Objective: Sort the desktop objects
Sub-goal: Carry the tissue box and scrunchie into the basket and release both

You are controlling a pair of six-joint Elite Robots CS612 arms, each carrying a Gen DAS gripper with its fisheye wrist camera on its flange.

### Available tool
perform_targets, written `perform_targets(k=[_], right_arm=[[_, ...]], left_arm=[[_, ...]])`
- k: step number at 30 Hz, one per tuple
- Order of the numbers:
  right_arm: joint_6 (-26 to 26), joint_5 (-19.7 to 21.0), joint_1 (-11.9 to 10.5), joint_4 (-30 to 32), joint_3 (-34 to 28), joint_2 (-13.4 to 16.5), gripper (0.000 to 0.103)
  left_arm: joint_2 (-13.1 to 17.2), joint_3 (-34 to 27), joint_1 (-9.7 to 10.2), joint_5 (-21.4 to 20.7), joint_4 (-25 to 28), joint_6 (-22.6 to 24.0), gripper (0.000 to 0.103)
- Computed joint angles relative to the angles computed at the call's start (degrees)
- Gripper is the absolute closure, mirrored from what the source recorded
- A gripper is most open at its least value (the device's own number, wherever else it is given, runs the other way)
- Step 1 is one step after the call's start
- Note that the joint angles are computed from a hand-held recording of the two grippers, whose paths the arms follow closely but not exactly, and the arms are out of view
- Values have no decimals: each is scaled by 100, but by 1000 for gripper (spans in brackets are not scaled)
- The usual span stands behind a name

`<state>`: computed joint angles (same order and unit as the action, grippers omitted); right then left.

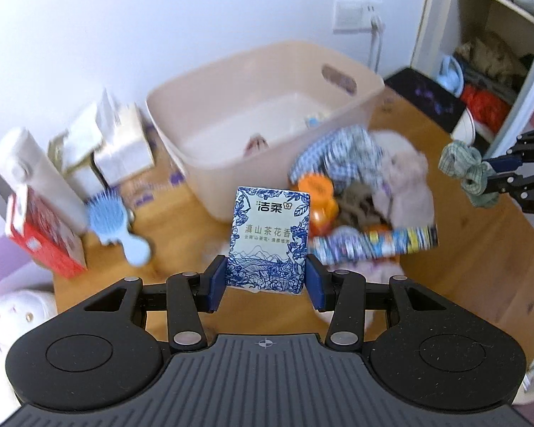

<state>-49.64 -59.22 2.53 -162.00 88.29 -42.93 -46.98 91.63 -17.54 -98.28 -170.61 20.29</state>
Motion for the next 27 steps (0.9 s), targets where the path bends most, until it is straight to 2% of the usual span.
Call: perform_targets(k=[14, 27], right_arm=[[5, 105, 175, -91, -998, 400, 82], [197, -17, 397, 48, -1879, 874, 82]], left_arm=[[404, -952, -133, 46, -51, -238, 56], [929, -1772, -302, 576, 456, -907, 56]])
